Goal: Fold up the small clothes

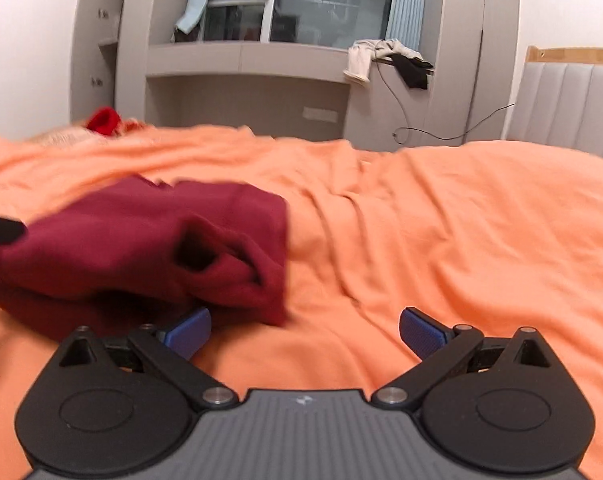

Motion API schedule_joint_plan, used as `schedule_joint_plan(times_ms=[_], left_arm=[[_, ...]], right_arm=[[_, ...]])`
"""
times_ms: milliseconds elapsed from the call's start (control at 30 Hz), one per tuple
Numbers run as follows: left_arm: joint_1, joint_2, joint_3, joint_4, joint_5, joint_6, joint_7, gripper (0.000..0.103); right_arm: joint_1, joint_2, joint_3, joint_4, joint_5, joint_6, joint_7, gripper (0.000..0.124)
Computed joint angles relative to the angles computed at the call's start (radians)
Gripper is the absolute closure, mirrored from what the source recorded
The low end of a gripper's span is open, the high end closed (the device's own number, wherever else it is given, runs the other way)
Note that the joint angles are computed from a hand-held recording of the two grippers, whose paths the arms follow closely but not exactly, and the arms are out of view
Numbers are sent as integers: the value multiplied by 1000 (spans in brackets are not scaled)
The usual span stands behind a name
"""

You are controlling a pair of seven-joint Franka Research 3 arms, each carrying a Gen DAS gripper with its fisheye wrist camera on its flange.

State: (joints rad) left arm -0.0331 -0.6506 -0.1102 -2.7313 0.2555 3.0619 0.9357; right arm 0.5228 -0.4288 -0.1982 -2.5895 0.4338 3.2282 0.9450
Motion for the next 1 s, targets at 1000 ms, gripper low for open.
schedule_joint_plan(times_ms=[1000], left_arm=[[-135, 15, 160, 22, -93, 40, 70, 0]], right_arm=[[305, -20, -325, 202, 682, -305, -322, 21]])
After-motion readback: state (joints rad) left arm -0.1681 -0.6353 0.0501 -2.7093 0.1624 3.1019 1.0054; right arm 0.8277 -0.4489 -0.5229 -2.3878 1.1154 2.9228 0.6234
